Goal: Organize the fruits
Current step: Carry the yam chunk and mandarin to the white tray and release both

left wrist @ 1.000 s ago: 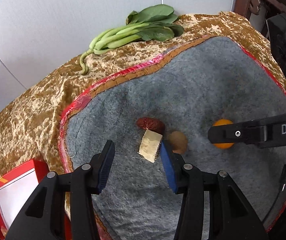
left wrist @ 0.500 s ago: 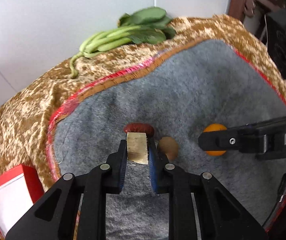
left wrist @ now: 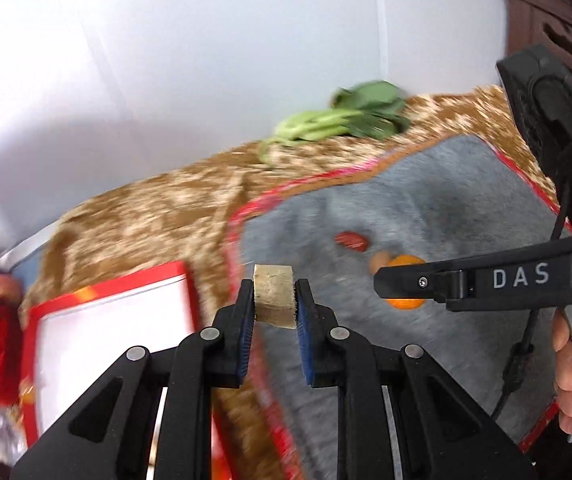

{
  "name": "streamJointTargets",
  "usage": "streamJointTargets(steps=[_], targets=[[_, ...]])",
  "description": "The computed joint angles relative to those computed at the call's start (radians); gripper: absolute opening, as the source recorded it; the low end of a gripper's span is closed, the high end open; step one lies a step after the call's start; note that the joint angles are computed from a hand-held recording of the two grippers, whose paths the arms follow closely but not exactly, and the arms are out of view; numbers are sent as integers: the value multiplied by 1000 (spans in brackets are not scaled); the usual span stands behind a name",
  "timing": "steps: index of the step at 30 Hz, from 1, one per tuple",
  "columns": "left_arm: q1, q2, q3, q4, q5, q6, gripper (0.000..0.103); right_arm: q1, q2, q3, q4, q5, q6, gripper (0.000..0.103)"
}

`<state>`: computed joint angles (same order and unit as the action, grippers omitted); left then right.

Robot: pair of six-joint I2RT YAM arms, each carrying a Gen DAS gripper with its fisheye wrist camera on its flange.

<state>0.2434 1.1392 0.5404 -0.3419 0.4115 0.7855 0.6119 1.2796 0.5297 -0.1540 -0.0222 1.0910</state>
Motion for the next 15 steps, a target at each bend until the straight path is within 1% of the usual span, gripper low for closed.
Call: streamJointTargets(steps=[4,8,11,15], targets=[[164,-37,-2,4,58,36,17,72,63,44,37,19,0,30],[325,-14,20,10,124,92,17,147,131,111,65,46,-7,30],[403,29,41,17,147,123,17,196,192,170,90,69,-22,30],[466,54,50,37,168,157,17,250,273,241,129,84,-42,30]])
